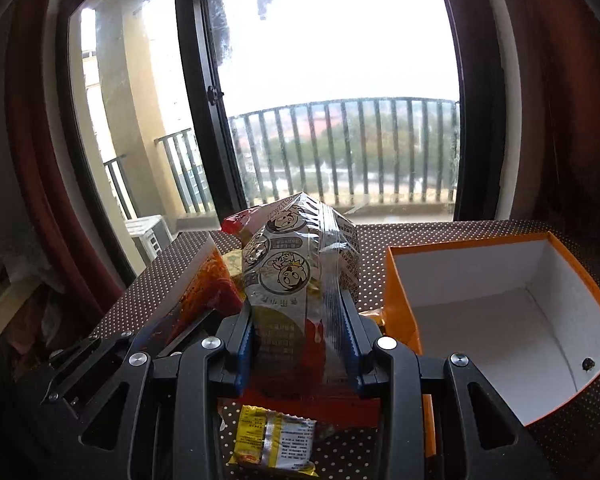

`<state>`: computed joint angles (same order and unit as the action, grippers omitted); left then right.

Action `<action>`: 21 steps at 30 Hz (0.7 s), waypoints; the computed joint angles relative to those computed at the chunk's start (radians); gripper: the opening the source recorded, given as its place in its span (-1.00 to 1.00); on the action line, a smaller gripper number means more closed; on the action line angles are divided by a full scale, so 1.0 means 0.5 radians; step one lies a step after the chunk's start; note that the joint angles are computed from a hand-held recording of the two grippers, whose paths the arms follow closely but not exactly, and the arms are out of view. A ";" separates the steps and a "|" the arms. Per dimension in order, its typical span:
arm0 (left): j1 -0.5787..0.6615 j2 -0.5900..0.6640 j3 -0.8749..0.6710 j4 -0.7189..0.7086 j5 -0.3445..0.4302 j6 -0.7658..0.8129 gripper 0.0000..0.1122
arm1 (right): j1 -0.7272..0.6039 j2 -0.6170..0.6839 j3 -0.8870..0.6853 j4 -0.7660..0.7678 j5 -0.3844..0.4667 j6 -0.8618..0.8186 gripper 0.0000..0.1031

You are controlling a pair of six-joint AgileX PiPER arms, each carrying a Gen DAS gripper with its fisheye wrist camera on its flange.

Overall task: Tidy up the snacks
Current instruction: 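Carry both packets over the orange box and open both tools to drop them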

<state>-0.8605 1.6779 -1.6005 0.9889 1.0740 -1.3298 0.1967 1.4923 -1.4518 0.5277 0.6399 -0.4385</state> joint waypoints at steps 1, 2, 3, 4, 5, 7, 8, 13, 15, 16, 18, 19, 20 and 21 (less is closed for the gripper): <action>0.001 0.017 -0.029 -0.006 -0.004 0.017 -0.72 | -0.014 -0.008 0.005 0.000 -0.009 -0.009 -0.23; -0.007 0.042 -0.070 -0.006 0.004 0.032 -0.72 | -0.028 -0.010 -0.003 -0.002 -0.006 -0.015 -0.23; -0.002 0.058 -0.096 -0.005 -0.004 0.047 -0.72 | -0.050 -0.006 -0.014 0.014 0.002 -0.033 -0.23; 0.000 0.087 -0.135 -0.005 -0.010 0.064 -0.72 | -0.076 -0.003 -0.021 0.041 0.006 -0.061 -0.24; -0.001 0.111 -0.171 -0.008 -0.014 0.080 -0.72 | -0.093 0.000 -0.021 0.060 -0.001 -0.083 -0.23; 0.006 0.157 -0.229 -0.011 -0.032 0.111 -0.72 | -0.142 0.002 -0.032 0.100 0.012 -0.123 -0.23; 0.008 0.184 -0.266 -0.016 -0.038 0.130 -0.72 | -0.163 0.005 -0.035 0.119 0.013 -0.143 -0.23; 0.039 0.338 -0.482 -0.069 -0.085 0.270 -0.72 | -0.265 0.032 -0.066 0.188 0.015 -0.197 -0.23; 0.061 0.408 -0.583 -0.104 -0.112 0.344 -0.72 | -0.299 0.052 -0.094 0.188 0.020 -0.190 -0.23; 0.071 0.442 -0.632 -0.122 -0.124 0.381 -0.72 | -0.324 0.063 -0.108 0.198 0.022 -0.198 -0.23; 0.081 0.520 -0.751 -0.160 -0.138 0.459 -0.72 | -0.353 0.075 -0.121 0.195 0.014 -0.190 -0.23; 0.089 0.565 -0.822 -0.185 -0.143 0.504 -0.72 | -0.375 0.084 -0.134 0.201 0.015 -0.193 -0.23; 0.099 0.609 -0.893 -0.211 -0.148 0.551 -0.72 | -0.399 0.101 -0.158 0.204 0.022 -0.193 -0.23; 0.108 0.653 -0.963 -0.238 -0.151 0.598 -0.72 | -0.414 0.114 -0.172 0.200 0.017 -0.186 -0.23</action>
<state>-0.8065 2.0045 -2.0821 0.8699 0.9984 -1.0307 -0.0101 1.5491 -1.5376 0.6276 0.6485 -0.5315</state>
